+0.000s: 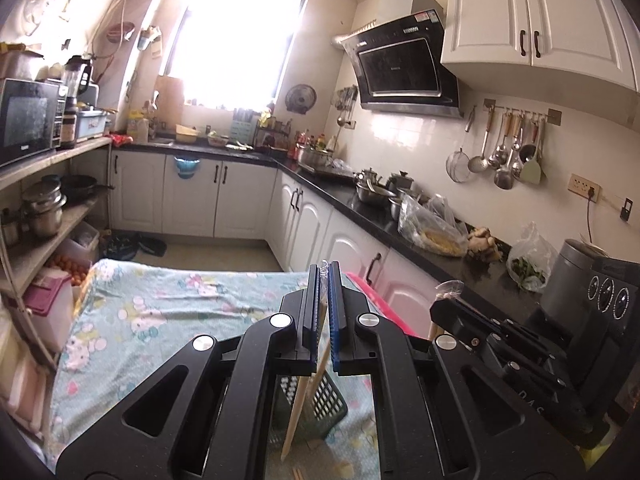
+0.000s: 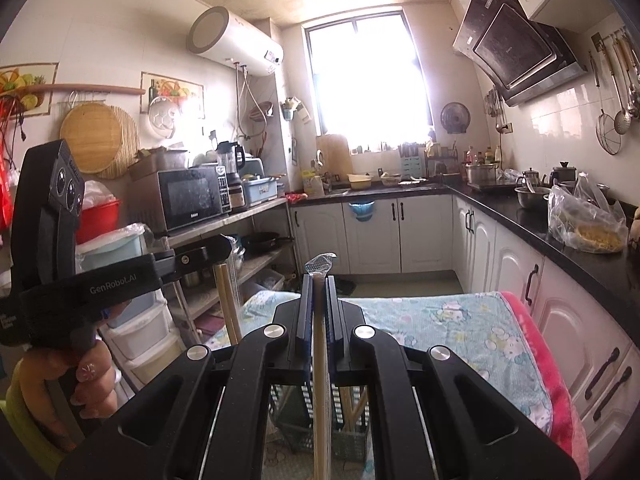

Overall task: Organize utensils
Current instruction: 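Lift the held chopsticks high with both tools and carry them over the caddy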

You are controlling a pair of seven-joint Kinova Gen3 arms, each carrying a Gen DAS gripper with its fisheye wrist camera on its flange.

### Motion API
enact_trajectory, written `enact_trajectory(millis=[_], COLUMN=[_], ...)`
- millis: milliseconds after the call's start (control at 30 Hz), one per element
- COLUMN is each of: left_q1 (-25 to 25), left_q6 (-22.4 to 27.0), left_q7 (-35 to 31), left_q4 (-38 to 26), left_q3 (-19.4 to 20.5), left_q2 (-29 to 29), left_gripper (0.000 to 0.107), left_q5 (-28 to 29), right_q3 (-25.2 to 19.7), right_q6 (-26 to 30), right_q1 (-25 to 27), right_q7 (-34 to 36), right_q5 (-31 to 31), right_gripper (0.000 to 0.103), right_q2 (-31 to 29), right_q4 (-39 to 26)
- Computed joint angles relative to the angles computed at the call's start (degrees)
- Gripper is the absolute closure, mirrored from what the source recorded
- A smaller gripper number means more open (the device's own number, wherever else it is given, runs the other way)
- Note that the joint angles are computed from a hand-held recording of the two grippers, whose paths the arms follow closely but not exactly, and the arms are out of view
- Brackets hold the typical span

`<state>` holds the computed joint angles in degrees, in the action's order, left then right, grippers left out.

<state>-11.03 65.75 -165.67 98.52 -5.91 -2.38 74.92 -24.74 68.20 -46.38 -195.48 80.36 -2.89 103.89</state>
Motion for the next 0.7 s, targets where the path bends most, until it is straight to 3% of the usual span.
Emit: enact_trajectory(millis=[433,700], left_q1=[3.1,3.0], left_q6=[-9.9,-12.1], left_q7=[-2.8,-4.6], left_q4=[0.4,1.4], left_q3=[2.2,3.1], left_q2=[0.9,3.0], left_gripper=[0.106,0.106], left_q5=[3.3,5.1], right_q3=[3.6,5.3], right_q6=[-7.1,-4.6], right_q1=[4.0,4.1], right_q7=[-8.9,-15.2], right_q5=[7.9,14.8], right_gripper=[0.097,0.097], right_q2=[1.2,4.3], right_q4=[1.8,3.2])
